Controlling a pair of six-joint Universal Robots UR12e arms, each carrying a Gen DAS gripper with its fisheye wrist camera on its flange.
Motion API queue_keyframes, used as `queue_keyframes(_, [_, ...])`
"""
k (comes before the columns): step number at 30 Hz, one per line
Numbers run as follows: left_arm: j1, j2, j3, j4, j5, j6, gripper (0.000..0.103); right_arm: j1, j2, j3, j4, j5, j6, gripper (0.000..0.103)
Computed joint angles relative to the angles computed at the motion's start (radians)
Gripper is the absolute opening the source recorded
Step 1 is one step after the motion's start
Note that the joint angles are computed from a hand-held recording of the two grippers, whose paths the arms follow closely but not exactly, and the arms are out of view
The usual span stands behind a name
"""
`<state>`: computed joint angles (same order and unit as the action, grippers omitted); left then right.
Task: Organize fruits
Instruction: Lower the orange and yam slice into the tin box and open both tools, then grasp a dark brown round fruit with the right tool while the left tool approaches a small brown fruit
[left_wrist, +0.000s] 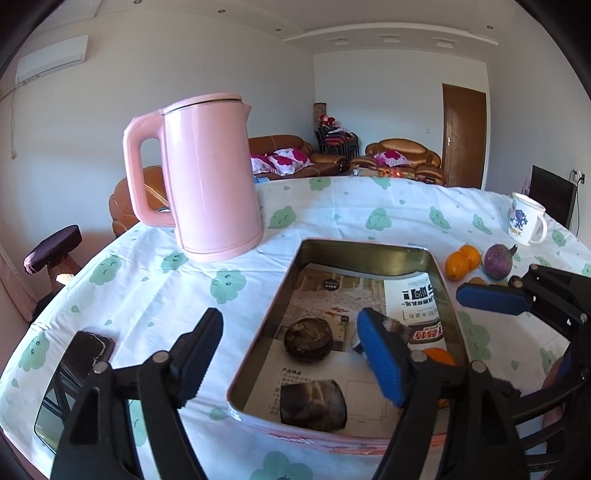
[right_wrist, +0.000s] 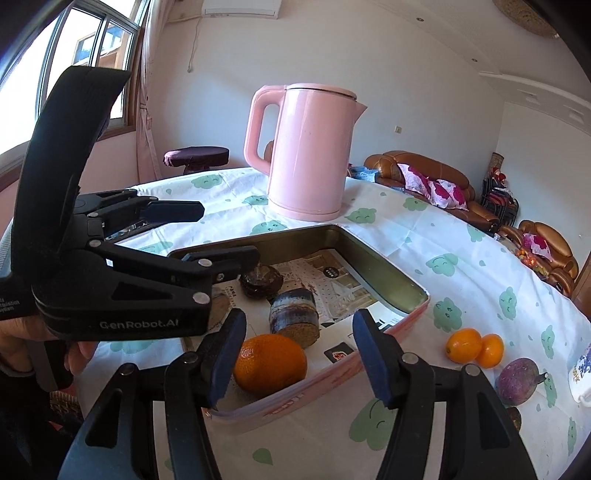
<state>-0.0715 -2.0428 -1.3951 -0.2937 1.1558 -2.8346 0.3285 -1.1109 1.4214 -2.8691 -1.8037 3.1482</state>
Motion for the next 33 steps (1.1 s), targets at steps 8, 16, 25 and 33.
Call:
queue_keyframes(8, [-0.009,0.015,-0.018,0.046,-0.043,-0.033,0.081,-0.027,-0.081,0.101,-0.046,-0.142,0.096,0.062])
queue_keyframes(16, [-0.053,0.029,-0.032,0.047,-0.100,0.038,0.091,-0.100,-0.165,0.195,0.080,-0.228,0.362,0.062])
queue_keyframes(25, [-0.104,0.021,-0.011,-0.016,-0.088,0.098,0.092,-0.135,-0.159,0.179,0.207,-0.108,0.364,0.062])
queue_keyframes(33, [-0.121,0.011,0.003,-0.056,-0.080,0.129,0.092,-0.153,-0.165,0.180,0.256,-0.060,0.385,0.062])
